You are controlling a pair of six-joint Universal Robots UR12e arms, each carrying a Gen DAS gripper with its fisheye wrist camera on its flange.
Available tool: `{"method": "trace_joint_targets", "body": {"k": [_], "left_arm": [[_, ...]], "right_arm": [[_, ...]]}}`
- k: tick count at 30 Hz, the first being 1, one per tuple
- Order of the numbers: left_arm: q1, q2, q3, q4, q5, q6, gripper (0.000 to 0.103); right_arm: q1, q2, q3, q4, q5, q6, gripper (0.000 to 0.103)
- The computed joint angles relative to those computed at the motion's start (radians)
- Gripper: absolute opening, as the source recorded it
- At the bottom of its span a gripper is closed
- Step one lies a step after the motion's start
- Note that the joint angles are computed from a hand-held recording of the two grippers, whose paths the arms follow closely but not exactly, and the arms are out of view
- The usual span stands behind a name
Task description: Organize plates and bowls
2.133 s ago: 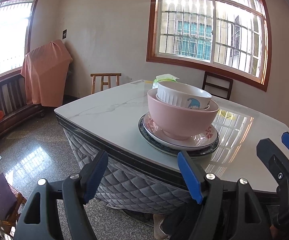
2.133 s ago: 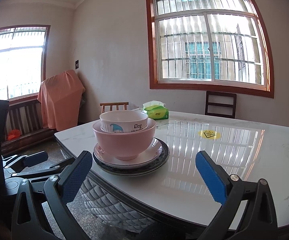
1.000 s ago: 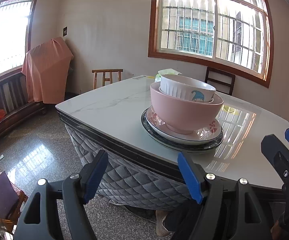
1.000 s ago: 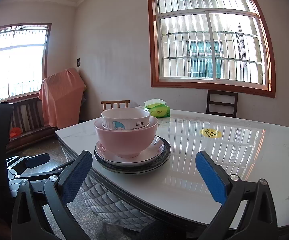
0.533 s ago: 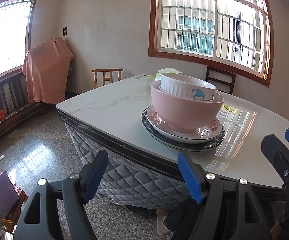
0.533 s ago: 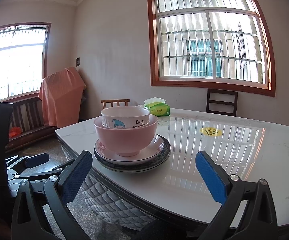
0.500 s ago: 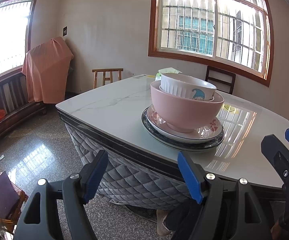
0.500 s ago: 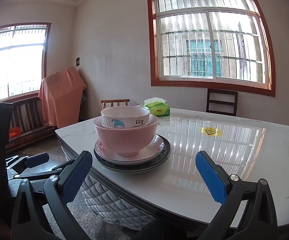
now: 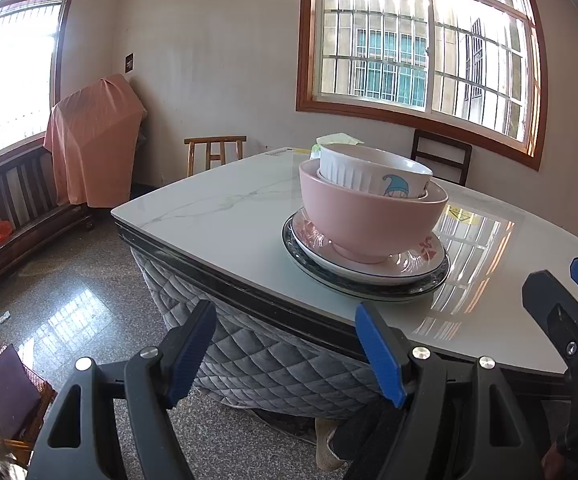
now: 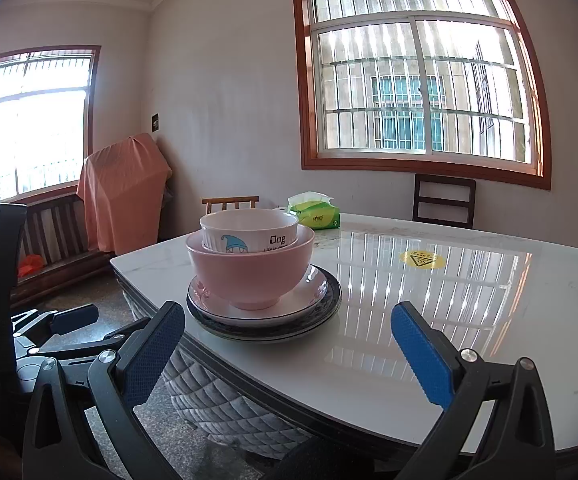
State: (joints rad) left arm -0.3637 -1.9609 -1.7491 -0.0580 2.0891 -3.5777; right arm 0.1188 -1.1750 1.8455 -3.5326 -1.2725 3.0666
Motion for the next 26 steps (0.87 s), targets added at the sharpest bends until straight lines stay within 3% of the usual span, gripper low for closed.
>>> {"method": "trace_joint_targets", "body": {"k": [14,18,22,26], "left_arm": [[-0.002,-0.004,0.014,-0.018,-0.011,0.038,0.075],[-0.01,-0.012,0.015,0.034,0.023,0.061,0.078],[-0.021,-0.018,0.032,0.037,0.07,0.105,0.078],[-0.019,-0.015,0.051,-0.011,0.051,0.086,0.078]], "right_arm": [[-0.007,-0.001,0.0,0.006,-0.012,0.014,0.102],[-0.026,-0.001,-0.007,0.011,-0.033,0.007,0.102],[-0.073,-0.001,-0.04,0.111,-0.095,0.008,0.102],[-0.127,0.02,-0.127,0.326,-0.238,-0.039,0.102]]}}
